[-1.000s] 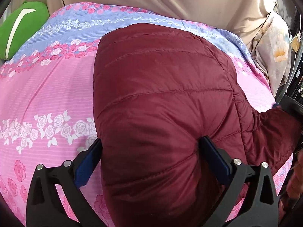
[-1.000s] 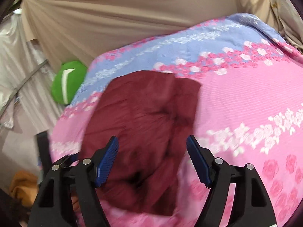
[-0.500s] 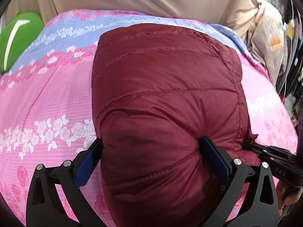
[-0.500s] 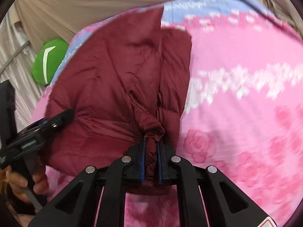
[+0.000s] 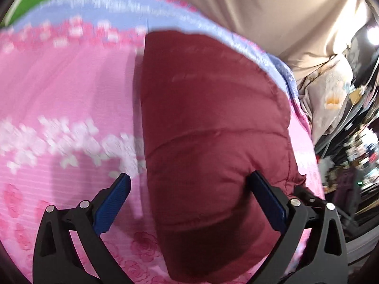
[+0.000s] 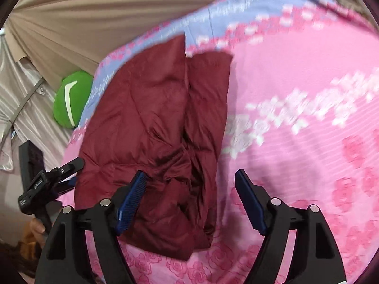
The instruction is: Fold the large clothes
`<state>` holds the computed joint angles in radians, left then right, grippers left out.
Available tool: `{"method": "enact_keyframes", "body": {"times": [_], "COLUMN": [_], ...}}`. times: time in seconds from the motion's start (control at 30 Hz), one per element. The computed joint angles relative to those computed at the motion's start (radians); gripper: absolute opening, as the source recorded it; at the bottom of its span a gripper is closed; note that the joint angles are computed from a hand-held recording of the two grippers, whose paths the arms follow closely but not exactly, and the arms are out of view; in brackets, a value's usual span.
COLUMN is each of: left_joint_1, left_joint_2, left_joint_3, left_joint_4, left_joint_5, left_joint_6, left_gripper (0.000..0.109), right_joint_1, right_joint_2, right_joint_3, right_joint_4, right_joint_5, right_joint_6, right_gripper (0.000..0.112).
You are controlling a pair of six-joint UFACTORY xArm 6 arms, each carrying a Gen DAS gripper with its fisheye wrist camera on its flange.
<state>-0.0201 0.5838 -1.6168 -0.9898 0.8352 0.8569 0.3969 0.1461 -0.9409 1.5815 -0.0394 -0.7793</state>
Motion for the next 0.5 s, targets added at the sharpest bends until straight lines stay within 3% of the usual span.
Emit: {"method": "enact_keyframes", "body": {"times": [0.17, 0.33, 0.43, 0.5], "left_joint_1": [0.028, 0.012, -0.014, -0.033], "left_joint_2": [0.140, 0.183, 0.183, 0.172], "left_joint_3": [-0.180, -0.259, -0.268, -0.263], "left_joint_4": [-0.009, 0.022, 0.039, 0.045], "left_joint_5": [0.213, 0.251, 0.208, 0.158], "left_joint_6": [-0.070, -0.058, -0.025, 0.011], "left_gripper": [0.098, 0.098, 0.097, 0.088], "right_joint_1": [-0.064, -0.089, -0.089, -0.077], "right_joint_2": [0.056, 0.095, 0.134, 0.159], "right_joint_3": [-0.051, -0.100, -0.147, -0.180], "right_joint_4": [0.118, 0.022, -0.073, -0.129], "right_joint_5": [0.175, 0.254, 0.267, 0.257], "right_joint_6": [-0.069, -0.001, 0.061, 0.095], "right_gripper": [0.080, 0.081, 0.079, 0.065]}}
